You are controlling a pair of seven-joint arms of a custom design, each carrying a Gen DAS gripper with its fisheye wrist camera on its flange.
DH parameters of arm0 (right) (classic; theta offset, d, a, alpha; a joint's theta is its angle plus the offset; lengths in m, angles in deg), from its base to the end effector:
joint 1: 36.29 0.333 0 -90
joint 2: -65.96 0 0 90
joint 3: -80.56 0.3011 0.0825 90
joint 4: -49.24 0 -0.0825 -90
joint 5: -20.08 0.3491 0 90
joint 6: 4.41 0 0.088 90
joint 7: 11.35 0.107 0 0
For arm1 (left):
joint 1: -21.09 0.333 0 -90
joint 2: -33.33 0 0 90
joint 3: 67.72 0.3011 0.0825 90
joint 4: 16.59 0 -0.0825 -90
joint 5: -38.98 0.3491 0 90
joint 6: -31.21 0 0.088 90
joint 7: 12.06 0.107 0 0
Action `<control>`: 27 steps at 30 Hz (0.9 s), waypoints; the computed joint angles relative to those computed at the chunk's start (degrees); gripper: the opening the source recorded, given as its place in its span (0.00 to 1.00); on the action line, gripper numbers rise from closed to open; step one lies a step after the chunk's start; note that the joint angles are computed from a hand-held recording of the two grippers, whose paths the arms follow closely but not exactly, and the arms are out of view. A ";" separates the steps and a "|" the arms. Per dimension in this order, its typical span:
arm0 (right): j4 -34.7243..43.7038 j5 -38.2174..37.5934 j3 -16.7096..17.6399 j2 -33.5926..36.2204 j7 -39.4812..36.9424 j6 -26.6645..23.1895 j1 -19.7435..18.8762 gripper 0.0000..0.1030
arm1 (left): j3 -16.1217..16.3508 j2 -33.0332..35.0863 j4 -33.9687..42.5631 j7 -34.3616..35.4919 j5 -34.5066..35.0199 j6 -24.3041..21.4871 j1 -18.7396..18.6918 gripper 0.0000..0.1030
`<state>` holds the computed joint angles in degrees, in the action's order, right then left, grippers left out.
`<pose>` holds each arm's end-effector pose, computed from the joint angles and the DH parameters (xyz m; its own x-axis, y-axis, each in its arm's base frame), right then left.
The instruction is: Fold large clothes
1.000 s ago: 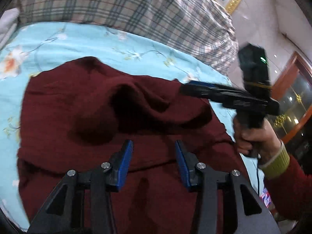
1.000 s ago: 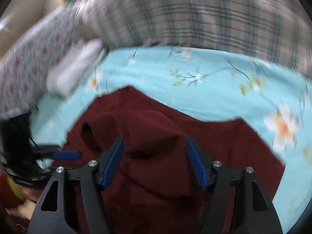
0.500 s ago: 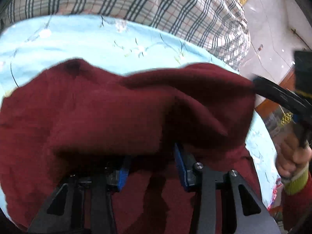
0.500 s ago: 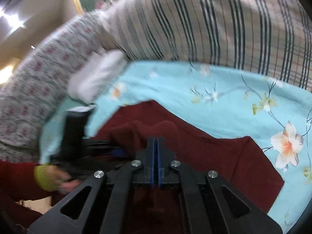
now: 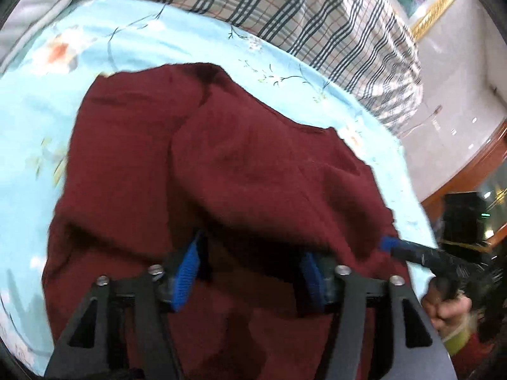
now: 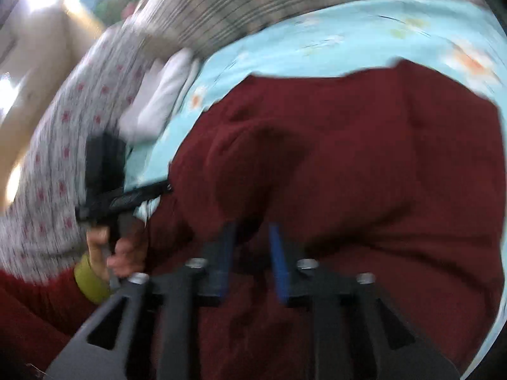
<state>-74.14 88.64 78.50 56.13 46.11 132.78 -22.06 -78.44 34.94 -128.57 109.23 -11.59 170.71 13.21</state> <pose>0.4956 0.1137 0.5219 0.2191 -0.6391 -0.7373 -0.8778 0.2007 -0.4349 0.5400 -0.1828 0.5109 -0.4075 -0.7546 0.5144 -0.8462 0.1003 -0.5233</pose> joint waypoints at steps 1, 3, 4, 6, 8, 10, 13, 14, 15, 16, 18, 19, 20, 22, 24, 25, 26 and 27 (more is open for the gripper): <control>-1.93 2.85 -0.44 -1.32 -0.14 1.43 -0.23 0.38 | 0.58 -0.36 -0.16 1.11 -2.71 -2.01 0.75 0.65; -4.70 6.83 -1.06 -3.20 1.27 5.02 -0.81 0.38 | 1.67 -0.26 0.39 1.78 -6.78 -5.79 2.07 0.71; -5.59 6.77 -0.95 -3.70 3.34 7.57 -1.26 0.38 | 2.10 0.44 1.26 1.00 -8.68 -7.38 2.73 0.75; -5.50 6.48 -1.10 -3.25 5.53 10.18 -1.47 0.39 | 2.05 2.28 3.58 -1.13 -9.97 -9.02 3.44 0.77; -4.10 5.20 -1.04 -1.76 7.96 11.26 -1.48 0.39 | 1.66 3.81 5.64 -2.77 -9.29 -9.93 3.88 0.77; -1.56 0.50 -0.06 0.79 12.40 12.91 -1.53 0.39 | 0.80 5.39 7.87 -3.94 -8.01 -9.75 3.66 0.77; 1.09 -8.59 0.78 3.85 20.36 13.09 -2.01 0.44 | 0.09 6.47 9.90 -4.52 -8.07 -10.83 4.20 0.77; 1.54 -10.40 0.85 4.67 22.33 12.88 -2.16 0.44 | -0.03 6.40 9.79 -4.08 -9.52 -11.08 4.64 0.77; 1.65 -9.30 0.77 5.04 22.56 12.51 -2.10 0.44 | 0.06 5.65 8.99 -2.10 -13.58 -12.63 5.86 0.77; 1.43 -6.93 0.59 5.03 21.45 12.18 -2.08 0.44 | 0.18 5.46 8.87 -1.43 -15.01 -13.22 6.25 0.77; 0.30 -2.69 0.43 4.15 19.38 12.01 -2.09 0.44 | 0.74 4.42 7.89 -0.87 -16.07 -13.68 6.86 0.78; -0.45 -2.18 0.42 3.48 19.00 12.22 -2.17 0.44 | 0.89 4.76 8.39 -1.82 -14.58 -13.50 6.67 0.79; -0.51 -2.08 0.43 3.46 18.78 12.32 -2.14 0.44 | 0.87 5.62 9.50 -3.56 -12.28 -13.30 6.28 0.79; 0.17 -4.53 0.60 4.14 20.73 11.78 -2.28 0.44 | 0.42 8.22 12.04 -7.25 -7.96 -13.04 5.37 0.79; 1.06 -5.90 0.91 5.22 22.18 11.47 -2.24 0.44 | -0.46 10.22 13.77 -8.24 -6.06 -12.82 4.77 0.74; 1.69 -5.82 1.01 5.75 21.74 10.99 -2.20 0.41 | -0.90 10.76 14.35 -8.62 -3.89 -11.53 4.00 0.54; 2.10 -6.02 1.16 6.06 21.29 10.63 -2.22 0.32 | -1.35 10.98 14.52 -8.29 -2.95 -10.83 3.67 0.18; 2.92 -5.76 1.23 6.56 20.34 9.80 -2.25 0.08 | -1.74 10.90 14.72 -7.67 -1.09 -9.79 3.05 0.01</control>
